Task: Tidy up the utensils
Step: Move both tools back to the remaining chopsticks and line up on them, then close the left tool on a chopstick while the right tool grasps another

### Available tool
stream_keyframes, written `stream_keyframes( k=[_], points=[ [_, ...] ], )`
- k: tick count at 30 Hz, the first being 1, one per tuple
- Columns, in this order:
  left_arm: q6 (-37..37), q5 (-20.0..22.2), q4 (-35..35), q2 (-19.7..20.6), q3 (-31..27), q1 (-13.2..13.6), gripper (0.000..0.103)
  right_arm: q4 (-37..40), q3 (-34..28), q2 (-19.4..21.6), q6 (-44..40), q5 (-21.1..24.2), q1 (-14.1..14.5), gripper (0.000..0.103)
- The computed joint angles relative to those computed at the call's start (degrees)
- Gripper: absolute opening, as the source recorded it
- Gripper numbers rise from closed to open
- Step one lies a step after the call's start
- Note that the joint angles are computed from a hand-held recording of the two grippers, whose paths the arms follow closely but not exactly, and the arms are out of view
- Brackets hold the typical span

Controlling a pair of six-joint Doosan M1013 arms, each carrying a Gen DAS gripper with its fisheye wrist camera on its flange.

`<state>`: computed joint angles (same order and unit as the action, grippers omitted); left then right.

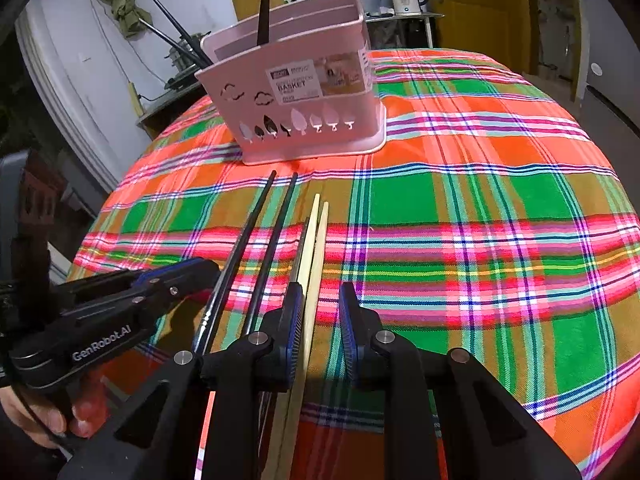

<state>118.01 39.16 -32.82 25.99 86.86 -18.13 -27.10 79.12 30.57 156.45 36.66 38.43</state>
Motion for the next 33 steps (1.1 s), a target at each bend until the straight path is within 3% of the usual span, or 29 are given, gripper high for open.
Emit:
stream_keyframes(
  k=[6, 10, 25, 33],
  points=[
    [2.8, 0.1, -4.3, -0.4, 0.3, 0.7, 0.016, -2.2, 0.5, -0.4, 2.3, -0.9, 0.2, 0.020],
    [2.3, 0.7, -3.2, 0.0, 0.2, 0.4, 0.017, -2.2, 0.5, -0.5, 2.3, -1.1, 0.2, 0.020],
    [1.0, -3.8, 0.0, -1.1, 2.3, 0.0, 0.020, -3.3, 1.0, -1.0, 3.3, -2.0, 0.7, 0.020],
    [-4.7, -5.8, 6.1, -1.2, 2.3, -0.2, 0.008, -1.2, -1.2, 0.4, -0.9, -2.0, 0.7, 0.020]
  ],
)
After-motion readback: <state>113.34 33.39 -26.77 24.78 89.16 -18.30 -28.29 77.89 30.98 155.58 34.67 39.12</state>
